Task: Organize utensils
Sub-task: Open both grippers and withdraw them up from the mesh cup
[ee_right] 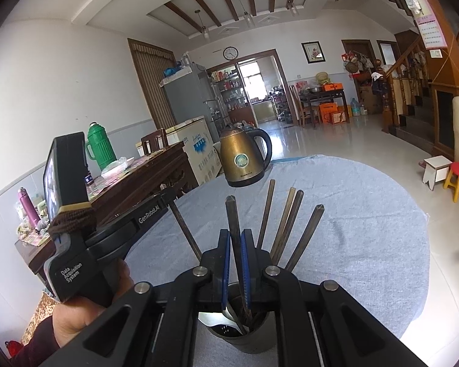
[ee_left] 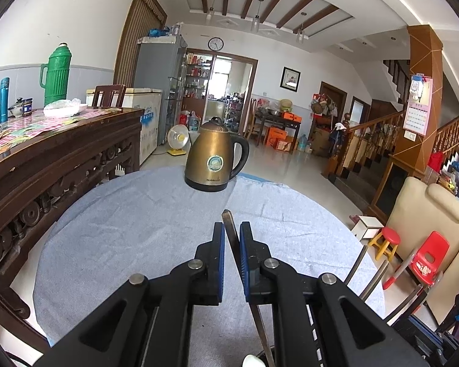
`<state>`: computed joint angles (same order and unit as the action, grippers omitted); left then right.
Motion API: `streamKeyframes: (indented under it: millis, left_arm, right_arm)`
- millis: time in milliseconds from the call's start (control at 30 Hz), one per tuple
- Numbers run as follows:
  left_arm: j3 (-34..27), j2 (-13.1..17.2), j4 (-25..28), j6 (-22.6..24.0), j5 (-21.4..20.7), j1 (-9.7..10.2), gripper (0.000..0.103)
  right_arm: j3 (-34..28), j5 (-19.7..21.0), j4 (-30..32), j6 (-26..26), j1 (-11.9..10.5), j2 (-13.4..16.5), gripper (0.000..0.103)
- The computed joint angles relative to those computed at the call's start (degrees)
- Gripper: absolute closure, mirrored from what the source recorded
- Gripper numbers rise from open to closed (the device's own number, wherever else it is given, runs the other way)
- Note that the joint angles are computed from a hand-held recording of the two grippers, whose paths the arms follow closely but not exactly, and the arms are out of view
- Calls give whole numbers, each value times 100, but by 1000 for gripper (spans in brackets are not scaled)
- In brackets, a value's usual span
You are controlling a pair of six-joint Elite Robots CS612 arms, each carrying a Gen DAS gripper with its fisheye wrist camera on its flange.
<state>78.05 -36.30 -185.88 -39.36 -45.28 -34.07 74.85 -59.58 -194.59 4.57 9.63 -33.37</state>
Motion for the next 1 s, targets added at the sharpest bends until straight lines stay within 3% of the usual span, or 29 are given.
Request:
streamKeyframes:
  millis: [67, 200, 267, 333, 633, 700, 867, 1000]
  left_arm:
    - [34, -40, 115, -65, -94, 16, 90]
    - [116, -126, 265, -173, -122, 16, 48]
    - [161, -152, 192, -84, -8, -14, 43]
    - [204, -195, 235, 30, 57, -37, 31]
    - [421, -452, 1113, 171, 189, -152, 21]
    - [486, -526, 1411, 48, 193, -165, 20]
    - [670, -705, 1923, -378, 196, -188, 19]
    - [789, -833, 2316, -676, 312, -216, 18]
  right_arm:
    - [4, 0, 14, 49, -5, -5, 93]
    - [23, -22, 77, 161, -23, -26, 89]
    - [27, 28, 112, 248, -49, -35, 71]
    - [53, 28, 10, 383, -74, -40, 61]
    - [209, -102, -336, 561, -124, -118, 59]
    - [241, -114, -331, 574, -137, -145, 59]
    - [324, -219, -211, 574, -139, -215, 44]
    - [382, -410, 152, 413, -113, -291, 41]
